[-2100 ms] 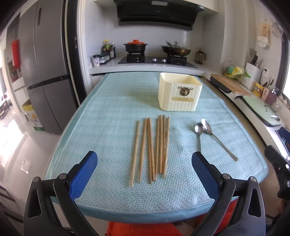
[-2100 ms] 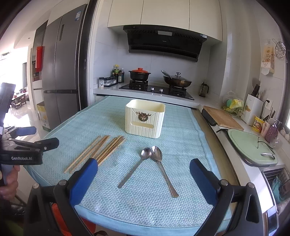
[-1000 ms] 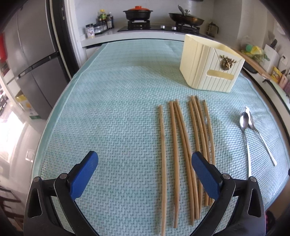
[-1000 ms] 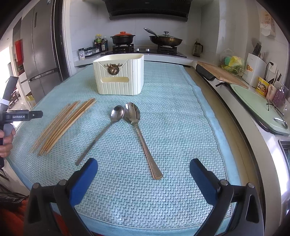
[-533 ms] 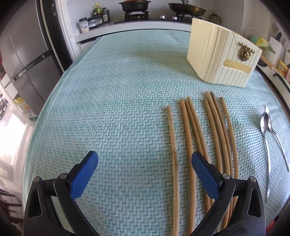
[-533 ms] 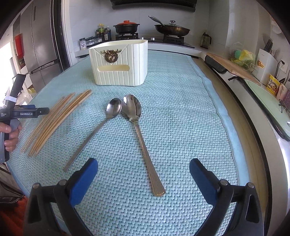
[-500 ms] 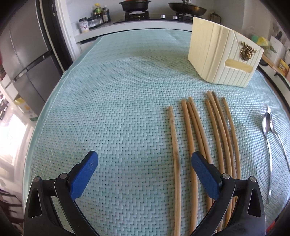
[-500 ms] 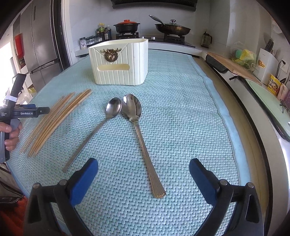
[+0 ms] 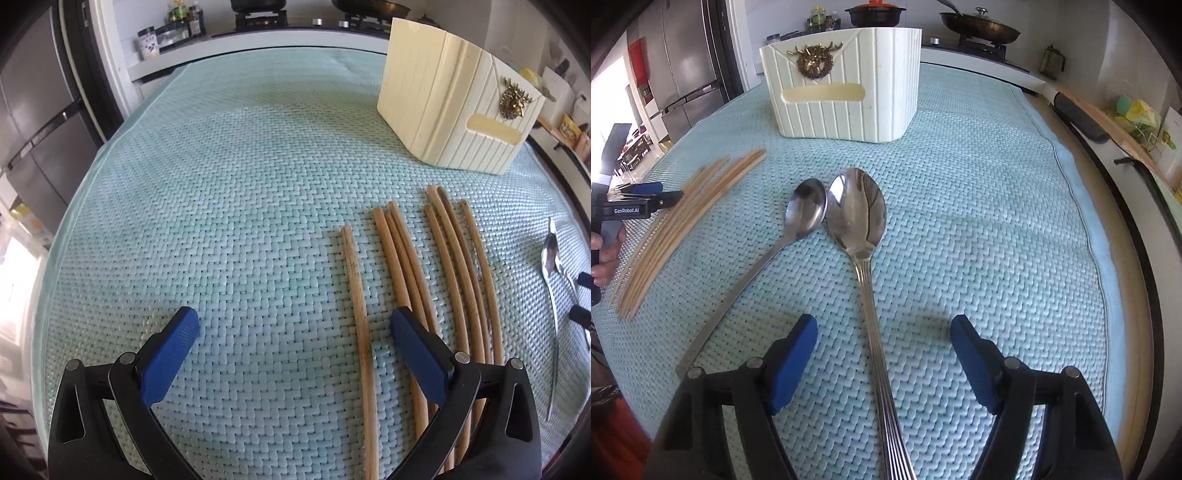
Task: Organize utensils
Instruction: 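Grasp one wooden chopstick with the left tool while the right tool grasps the large spoon, then carry the chopstick with the left tool while the right tool carries the spoon over the cream box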
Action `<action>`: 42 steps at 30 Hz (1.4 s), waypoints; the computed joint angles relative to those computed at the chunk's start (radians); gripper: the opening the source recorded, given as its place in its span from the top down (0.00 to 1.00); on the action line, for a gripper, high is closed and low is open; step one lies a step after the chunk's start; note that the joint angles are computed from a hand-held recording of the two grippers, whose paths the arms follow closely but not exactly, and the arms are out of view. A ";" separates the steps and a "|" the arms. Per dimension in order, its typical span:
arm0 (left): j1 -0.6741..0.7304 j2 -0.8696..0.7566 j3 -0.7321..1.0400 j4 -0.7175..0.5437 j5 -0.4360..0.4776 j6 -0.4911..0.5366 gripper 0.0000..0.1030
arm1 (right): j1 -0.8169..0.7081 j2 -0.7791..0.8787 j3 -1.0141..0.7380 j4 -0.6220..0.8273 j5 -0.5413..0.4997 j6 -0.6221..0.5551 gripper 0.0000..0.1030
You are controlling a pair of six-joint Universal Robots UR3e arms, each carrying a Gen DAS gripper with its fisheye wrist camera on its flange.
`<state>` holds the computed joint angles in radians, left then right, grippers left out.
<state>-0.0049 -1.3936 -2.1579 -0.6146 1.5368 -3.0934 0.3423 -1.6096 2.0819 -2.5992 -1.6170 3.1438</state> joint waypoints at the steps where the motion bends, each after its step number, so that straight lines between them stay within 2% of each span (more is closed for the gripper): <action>1: -0.008 -0.007 0.006 0.001 0.005 -0.006 0.00 | -0.005 0.020 -0.023 0.006 0.013 -0.014 0.26; 12: -0.020 -0.208 0.258 -0.117 -0.009 0.047 0.02 | -0.004 0.294 -0.372 0.114 0.058 -0.107 0.29; 16: -0.013 -0.205 0.270 -0.131 -0.040 0.095 0.21 | -0.001 0.343 -0.447 0.141 0.063 -0.121 0.44; 18: -0.008 -0.199 0.270 -0.141 -0.057 0.117 0.31 | -0.007 0.353 -0.464 0.145 0.076 -0.125 0.60; 23: -0.019 -0.173 0.237 -0.112 -0.075 0.138 0.74 | -0.027 0.362 -0.477 0.147 0.092 -0.115 0.60; 26: -0.020 -0.160 0.211 -0.086 -0.083 0.137 0.93 | -0.046 0.314 -0.418 0.109 0.119 -0.094 0.60; 30: -0.004 -0.143 0.201 -0.091 -0.095 0.134 0.95 | -0.061 0.226 -0.350 0.065 0.140 -0.078 0.60; 34: 0.017 -0.043 0.163 -0.116 -0.126 0.117 0.95 | -0.081 0.127 -0.288 0.039 0.179 -0.063 0.60; 42: 0.160 0.228 0.202 -0.300 -0.289 0.167 0.96 | -0.078 -0.035 -0.216 0.015 0.210 -0.020 0.60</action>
